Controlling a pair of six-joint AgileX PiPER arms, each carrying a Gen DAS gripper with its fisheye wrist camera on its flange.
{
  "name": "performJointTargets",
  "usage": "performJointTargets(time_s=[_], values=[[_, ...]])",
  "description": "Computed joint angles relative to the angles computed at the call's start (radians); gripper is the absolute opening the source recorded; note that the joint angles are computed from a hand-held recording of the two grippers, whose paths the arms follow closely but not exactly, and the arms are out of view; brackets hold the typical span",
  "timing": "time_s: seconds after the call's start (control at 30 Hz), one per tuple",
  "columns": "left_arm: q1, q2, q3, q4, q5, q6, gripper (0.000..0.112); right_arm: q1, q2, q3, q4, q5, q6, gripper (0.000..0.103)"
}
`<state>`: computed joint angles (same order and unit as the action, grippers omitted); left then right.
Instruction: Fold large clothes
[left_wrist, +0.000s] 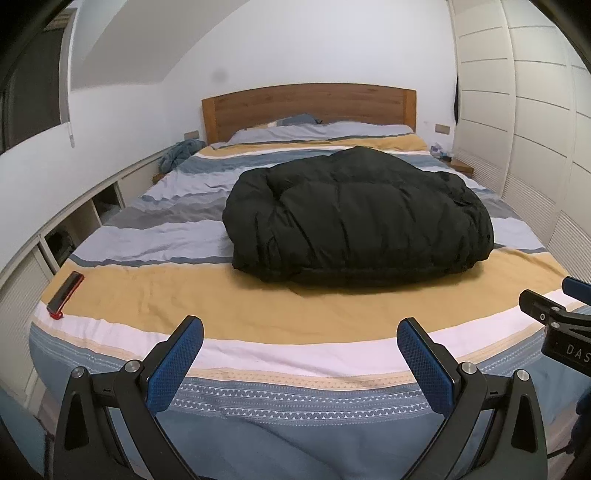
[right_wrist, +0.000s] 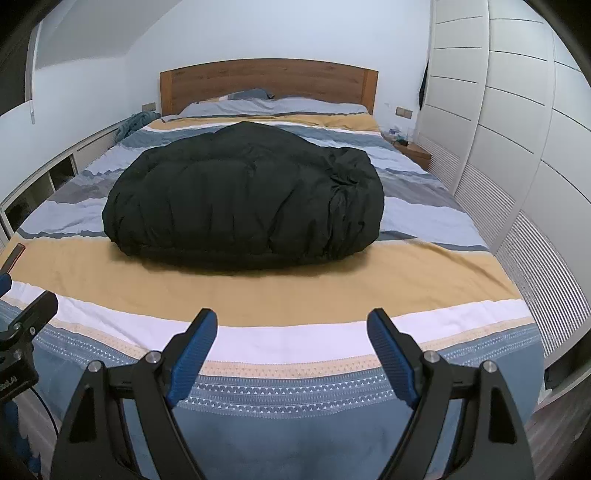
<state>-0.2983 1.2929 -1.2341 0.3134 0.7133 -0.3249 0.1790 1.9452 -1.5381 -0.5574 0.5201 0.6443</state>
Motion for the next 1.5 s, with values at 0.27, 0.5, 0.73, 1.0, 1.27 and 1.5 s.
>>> performJointTargets(time_s=[0.27,0.5,0.73,1.0,1.27,1.5], values=[[-0.024,-0.012,-0.002,0.03,0.031,-0.02,0.103,-0.007,-0.021,0.036,-0.01,-0.016,0.023,0.083],[-0.016,0.016,-0.012,0.037,0.046,-0.018,0.103,-0.016,-0.014,0.037,-0.01,-0.013,0.029,0.083],[-0.002,0.039,-0.008,0.036,0.042,-0.02,0.103,-0.034,0.009,0.022,0.01,-0.008,0.009,0.083],[0.011,0.07,-0.013,0.02,0.036,-0.007,0.103,-0.057,0.041,0.001,0.037,-0.006,-0.021,0.083],[0.011,0.096,-0.02,0.021,0.032,-0.004,0.103,-0.078,0.066,-0.015,0.05,-0.004,-0.035,0.083],[0.01,0.112,-0.018,0.016,0.028,0.005,0.103,-0.081,0.078,-0.019,0.055,-0.001,-0.041,0.083]])
